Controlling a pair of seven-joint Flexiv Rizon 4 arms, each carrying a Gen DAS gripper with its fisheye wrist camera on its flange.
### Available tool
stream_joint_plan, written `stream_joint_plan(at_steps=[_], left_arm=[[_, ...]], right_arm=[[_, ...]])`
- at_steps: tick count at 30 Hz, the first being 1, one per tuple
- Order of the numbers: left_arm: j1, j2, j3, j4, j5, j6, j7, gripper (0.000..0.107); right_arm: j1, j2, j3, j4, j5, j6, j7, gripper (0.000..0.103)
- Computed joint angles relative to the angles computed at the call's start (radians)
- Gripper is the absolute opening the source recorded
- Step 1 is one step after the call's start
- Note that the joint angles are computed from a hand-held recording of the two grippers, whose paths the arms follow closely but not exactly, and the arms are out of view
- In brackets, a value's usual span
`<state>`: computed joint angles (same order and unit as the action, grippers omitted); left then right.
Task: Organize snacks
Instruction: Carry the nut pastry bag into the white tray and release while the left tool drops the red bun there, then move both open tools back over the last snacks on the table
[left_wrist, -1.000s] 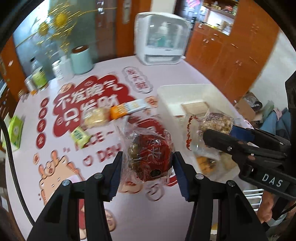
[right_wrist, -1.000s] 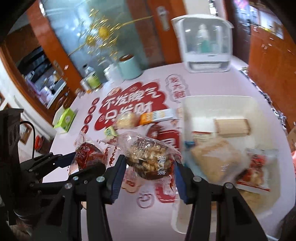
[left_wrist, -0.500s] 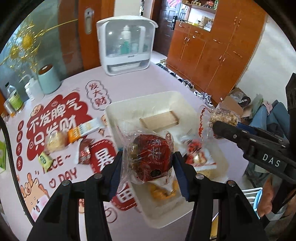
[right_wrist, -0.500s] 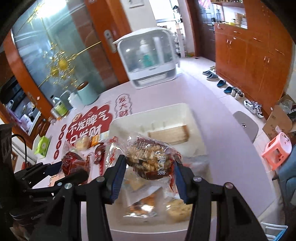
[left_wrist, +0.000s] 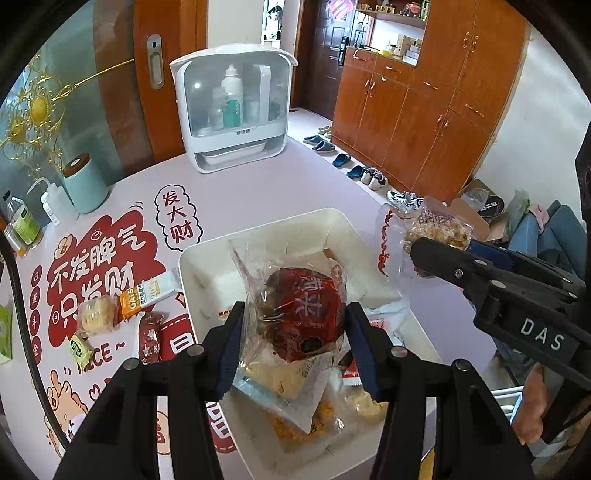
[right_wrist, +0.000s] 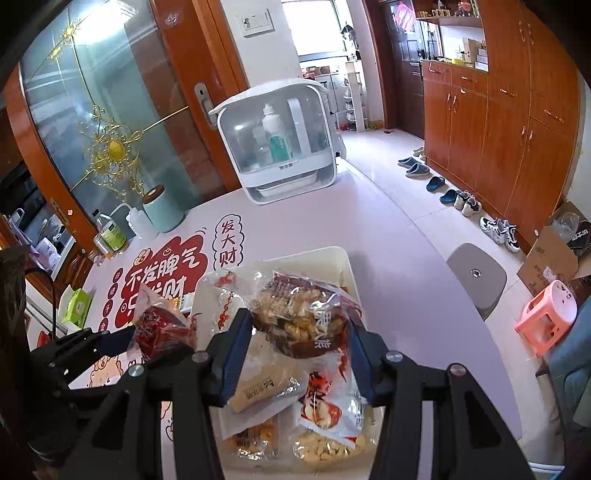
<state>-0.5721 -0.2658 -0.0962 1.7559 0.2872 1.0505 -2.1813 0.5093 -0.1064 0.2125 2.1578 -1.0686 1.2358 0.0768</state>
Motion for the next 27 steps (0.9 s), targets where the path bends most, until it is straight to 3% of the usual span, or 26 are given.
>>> stream_joint_plan(at_steps=[11, 13, 14, 15, 18, 22, 27], left_arm=[[-0.013, -0.09, 0.016, -0.079, -0.009, -0.053, 0.003, 0.054], [-0.021, -0.104, 0.026, -0.097, -0.001, -0.074, -0.003, 0.062], [-0.025, -0.108, 0.031, -0.103, 0.006, -0.081, -0.011, 0.073], [-0.026, -0.112, 0.033, -0.106, 0.008, -0.083, -0.011, 0.078], [-0.023, -0.118, 0.031, -0.11, 0.004, -0.088, 0.003, 0.086], [-0.031, -0.119, 0.038, -0.116, 0.015, -0.113, 0.0, 0.087], [-0.031, -0.111, 0.039, -0.108, 0.019, -0.127, -0.017, 0.087]], right_arm=[[0.018, -0.089, -0.024, -0.061, 0.111, -0.004, -0.126, 0.051], [0.026, -0.105, -0.028, -0.075, 0.135, -0.013, -0.152, 0.052], [0.03, -0.114, -0.029, -0.082, 0.152, -0.02, -0.169, 0.053], [0.034, -0.123, -0.03, -0.09, 0.167, -0.022, -0.186, 0.053], [0.037, -0.161, -0.022, -0.117, 0.26, -0.029, -0.268, 0.055], [0.051, -0.19, -0.013, -0.139, 0.383, -0.058, -0.358, 0.058], [0.086, -0.188, -0.037, -0.131, 0.388, -0.069, -0.372, 0.058]])
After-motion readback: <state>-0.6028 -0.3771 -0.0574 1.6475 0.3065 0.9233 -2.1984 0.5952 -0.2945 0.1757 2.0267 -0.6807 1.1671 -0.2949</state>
